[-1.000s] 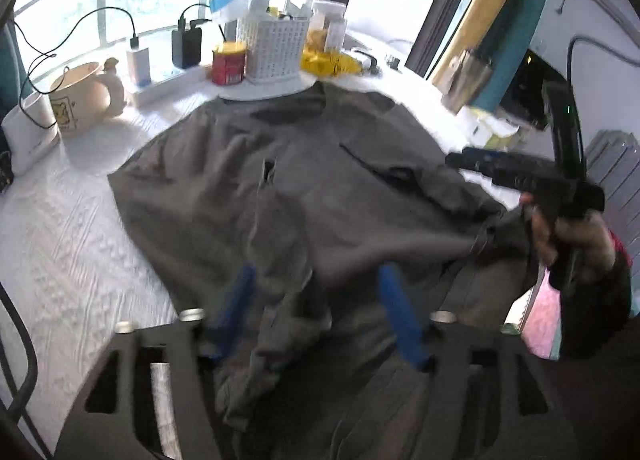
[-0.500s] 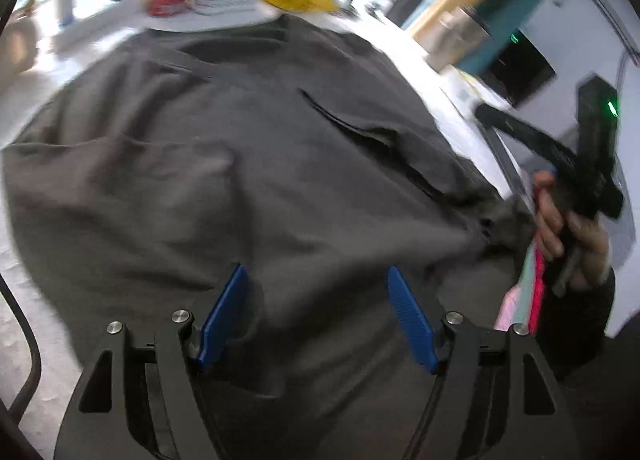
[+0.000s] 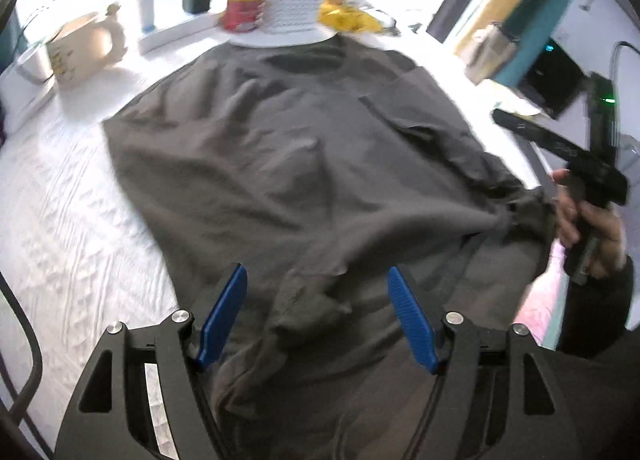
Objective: Fold small clothes
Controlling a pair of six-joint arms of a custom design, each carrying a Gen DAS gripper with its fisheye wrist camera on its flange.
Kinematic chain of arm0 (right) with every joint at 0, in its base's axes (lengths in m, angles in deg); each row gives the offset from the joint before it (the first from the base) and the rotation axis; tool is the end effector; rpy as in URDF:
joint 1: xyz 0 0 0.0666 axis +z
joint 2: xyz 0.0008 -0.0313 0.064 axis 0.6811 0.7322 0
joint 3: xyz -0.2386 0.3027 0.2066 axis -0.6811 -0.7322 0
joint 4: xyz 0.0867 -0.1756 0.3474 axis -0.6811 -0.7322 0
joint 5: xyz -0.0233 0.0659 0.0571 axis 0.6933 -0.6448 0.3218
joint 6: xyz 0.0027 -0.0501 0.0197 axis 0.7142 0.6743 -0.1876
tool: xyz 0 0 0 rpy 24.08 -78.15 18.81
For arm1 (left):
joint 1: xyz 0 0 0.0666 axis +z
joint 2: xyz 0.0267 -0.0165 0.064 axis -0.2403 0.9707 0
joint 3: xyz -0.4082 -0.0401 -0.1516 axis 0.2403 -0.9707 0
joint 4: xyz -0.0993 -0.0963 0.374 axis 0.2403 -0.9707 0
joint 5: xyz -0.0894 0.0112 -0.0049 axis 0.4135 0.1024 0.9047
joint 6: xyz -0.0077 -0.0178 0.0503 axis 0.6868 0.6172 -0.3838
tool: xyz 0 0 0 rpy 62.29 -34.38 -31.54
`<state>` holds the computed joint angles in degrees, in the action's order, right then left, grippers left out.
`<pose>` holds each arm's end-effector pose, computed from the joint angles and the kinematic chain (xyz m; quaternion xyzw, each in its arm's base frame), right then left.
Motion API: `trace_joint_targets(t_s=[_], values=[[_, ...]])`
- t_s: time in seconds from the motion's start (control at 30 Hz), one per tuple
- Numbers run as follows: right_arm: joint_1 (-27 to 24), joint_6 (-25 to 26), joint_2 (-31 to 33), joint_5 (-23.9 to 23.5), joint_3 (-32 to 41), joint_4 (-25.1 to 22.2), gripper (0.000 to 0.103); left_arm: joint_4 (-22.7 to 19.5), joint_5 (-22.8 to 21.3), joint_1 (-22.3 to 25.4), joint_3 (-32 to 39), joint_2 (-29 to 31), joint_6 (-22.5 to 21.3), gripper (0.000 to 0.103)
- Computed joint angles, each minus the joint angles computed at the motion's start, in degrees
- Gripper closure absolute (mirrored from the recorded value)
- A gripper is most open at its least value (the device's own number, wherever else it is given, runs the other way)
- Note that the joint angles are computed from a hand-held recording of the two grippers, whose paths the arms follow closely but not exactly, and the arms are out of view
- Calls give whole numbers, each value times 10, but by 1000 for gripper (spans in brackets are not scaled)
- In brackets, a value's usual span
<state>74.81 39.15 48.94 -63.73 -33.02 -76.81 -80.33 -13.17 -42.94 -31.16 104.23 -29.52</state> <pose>0.3163 0.1855 0.3376 0.0031 0.9328 0.0605 0.3552 0.3240 -0.1893 0.2838 0.1760 0.9464 -0.1853 0.1978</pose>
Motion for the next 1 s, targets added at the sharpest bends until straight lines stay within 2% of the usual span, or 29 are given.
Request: trace_joint_targets(t_s=[0.1,0.2,0.33,0.63,0.8,0.87,1.0], values=[[9,1,-2,7,2,-4,43,7,41,-5,-6,10,-3,30],[11,-3,-13,22,-1,-13,43,4,60,-15,-10,9,-22,30],[10,-10,-36,42,-6,-27,43,4,43,-39,-16,-2,-36,30],[8,-15,-101,80,-34,-87,43,37,-66,-52,-44,-101,22,30],[32,3,-120,70,-45,-100,43,37,-101,-66,-70,-144,53,30],[50,16,-121,65,-47,-103,50,30,-113,-74,-83,-164,66,30],[78,45,-111,46,-45,-116,53,23,-129,-90,-110,-197,90,30]])
